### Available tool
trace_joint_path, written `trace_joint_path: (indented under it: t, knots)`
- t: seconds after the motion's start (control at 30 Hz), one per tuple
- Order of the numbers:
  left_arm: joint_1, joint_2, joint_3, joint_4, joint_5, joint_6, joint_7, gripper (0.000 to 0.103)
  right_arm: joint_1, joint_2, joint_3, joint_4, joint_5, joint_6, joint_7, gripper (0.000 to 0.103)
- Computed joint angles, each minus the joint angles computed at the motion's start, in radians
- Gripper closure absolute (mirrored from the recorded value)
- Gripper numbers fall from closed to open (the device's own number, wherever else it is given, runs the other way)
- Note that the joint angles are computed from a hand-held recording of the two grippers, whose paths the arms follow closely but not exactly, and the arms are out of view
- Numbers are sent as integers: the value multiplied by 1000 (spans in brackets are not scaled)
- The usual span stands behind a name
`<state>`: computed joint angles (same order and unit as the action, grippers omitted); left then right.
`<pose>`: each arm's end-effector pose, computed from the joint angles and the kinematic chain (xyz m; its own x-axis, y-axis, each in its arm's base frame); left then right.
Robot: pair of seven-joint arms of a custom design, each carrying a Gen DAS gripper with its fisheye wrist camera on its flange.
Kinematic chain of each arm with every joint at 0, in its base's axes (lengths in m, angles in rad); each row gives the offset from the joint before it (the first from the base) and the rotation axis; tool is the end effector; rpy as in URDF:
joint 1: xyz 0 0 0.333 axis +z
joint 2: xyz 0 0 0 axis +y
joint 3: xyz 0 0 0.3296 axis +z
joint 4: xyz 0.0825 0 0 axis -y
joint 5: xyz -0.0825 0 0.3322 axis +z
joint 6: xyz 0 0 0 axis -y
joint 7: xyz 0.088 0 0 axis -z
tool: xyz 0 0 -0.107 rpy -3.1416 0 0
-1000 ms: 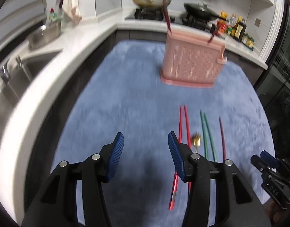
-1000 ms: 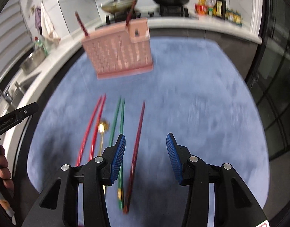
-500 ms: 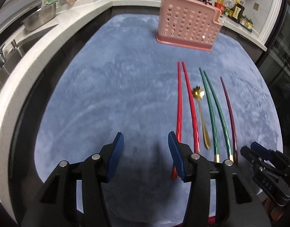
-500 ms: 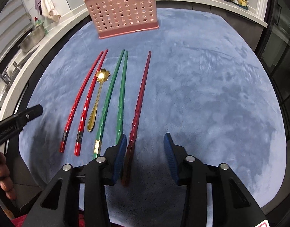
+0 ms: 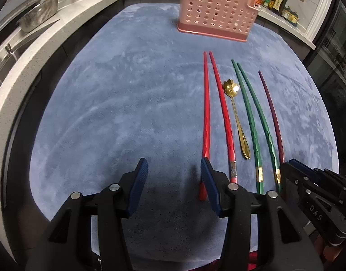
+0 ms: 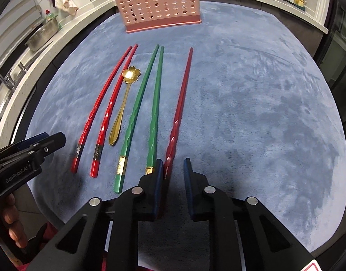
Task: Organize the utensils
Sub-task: 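Grasp a dark red chopstick with the right tool while the left tool reaches a red chopstick, then close the left tool on the red chopstick while the right tool holds its chopstick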
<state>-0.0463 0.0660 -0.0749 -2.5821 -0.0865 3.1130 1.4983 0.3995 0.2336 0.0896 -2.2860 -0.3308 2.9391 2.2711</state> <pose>0.4580 -0.0482 0.3467 0.0202 -0.9967 0.0781 -0.8956 -0.0527 -0.4418 0.4661 0.2700 0.3496 0.1159 -0.9863 -0.1174 -0.9134 -0.0594 -0.4028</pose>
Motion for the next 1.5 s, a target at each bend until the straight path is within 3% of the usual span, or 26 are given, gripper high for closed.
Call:
trace_joint_path:
  t: [0.67, 1.1, 1.5]
  knots:
    - [12, 29, -56, 24, -169, -55, 155, 57, -8, -10, 11, -28, 44, 2, -14, 96]
    - [-10, 48, -36, 27, -146, -44, 142, 58, -13, -10, 14, -28, 51, 2, -19, 96]
    - [19, 48, -89, 31, -237, -41, 244, 86, -12, -8, 14, -28, 50, 4, -16, 96]
